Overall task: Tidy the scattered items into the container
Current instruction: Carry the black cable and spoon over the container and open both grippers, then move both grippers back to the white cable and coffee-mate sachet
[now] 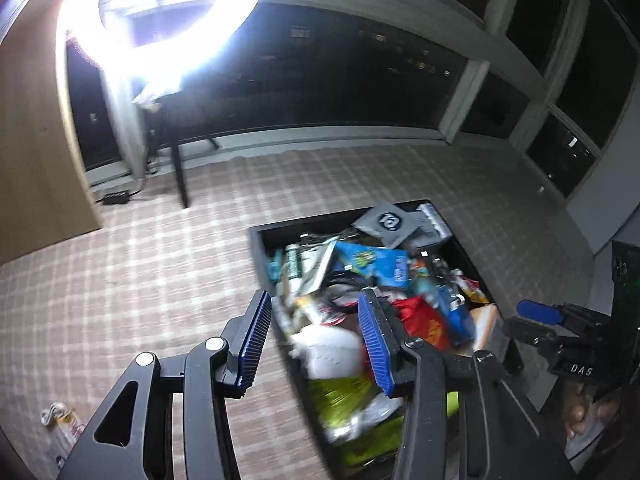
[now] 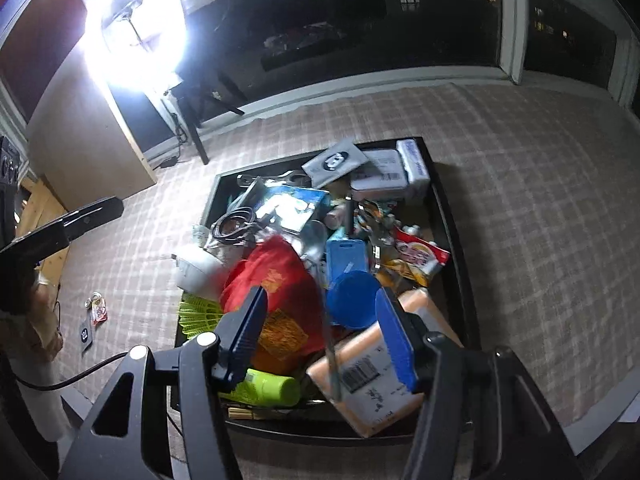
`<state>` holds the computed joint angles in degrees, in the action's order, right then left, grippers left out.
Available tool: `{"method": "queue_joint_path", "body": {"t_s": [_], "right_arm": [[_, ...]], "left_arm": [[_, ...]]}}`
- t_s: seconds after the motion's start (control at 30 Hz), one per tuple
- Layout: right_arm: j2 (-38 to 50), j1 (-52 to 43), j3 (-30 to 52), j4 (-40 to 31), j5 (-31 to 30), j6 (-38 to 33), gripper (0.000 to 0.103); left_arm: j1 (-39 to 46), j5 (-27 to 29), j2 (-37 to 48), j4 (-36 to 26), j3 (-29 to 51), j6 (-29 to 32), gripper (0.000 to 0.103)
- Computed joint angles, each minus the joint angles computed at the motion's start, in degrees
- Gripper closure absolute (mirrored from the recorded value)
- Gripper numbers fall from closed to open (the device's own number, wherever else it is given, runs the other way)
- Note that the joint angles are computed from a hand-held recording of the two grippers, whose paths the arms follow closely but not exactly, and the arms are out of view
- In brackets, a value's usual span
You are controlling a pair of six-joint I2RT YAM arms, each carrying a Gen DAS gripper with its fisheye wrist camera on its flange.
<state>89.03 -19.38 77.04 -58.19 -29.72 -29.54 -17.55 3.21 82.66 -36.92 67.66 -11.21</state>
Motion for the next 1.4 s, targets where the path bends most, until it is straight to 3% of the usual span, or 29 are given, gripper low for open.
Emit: {"method": "queue_joint_path", "body": {"t_s": [0.17,0.3,0.47,0.6,0.73,0.9,1.13,1.2,1.4], "right_arm": [[-4.6,5.24,-3.69,1.18,-1.49,1.67,0.048],[-9.0,15.34,-7.2,3.67,0.35,4.31,0.047],[-10.98,31.41,-9.62,7.32,5.44,11.74,0.047],[-9.25,44.61,-10.39,10.24,9.75,19.23,0.047],[-5.87,56.24,-10.05,12.67,14.37,26.37,0.045],[1.15,68.62,-7.45,15.14,18.44,36.34,0.04],[15.14,80.72,2.06,16.44,23.52,46.96,0.037],[19.16,83.19,5.45,16.1,26.02,48.44,0.037],[26.28,85.47,11.48,16.32,27.42,52.5,0.036]], "left_arm": [[8.43,3.58,-7.38,-1.75,-6.83,2.99,0.061],[20.08,7.36,-14.35,-4.52,-12.52,9.26,0.061],[42.6,14.14,-16.48,-8.39,-15.97,23.96,0.061],[58.13,19.34,-11.27,-11.34,-14.28,37.59,0.061],[67.74,20.42,-4.67,-11.19,-11.32,50.02,0.058],[72.53,19.8,5.47,-10.6,-5.98,62.67,0.058],[71.46,14.87,15.52,-5.85,-2.95,77.68,0.056],[70.73,14.62,17.5,-6.04,-2.29,80.87,0.049],[68.4,14.75,20.16,-4.45,-2.87,87.24,0.047]]}}
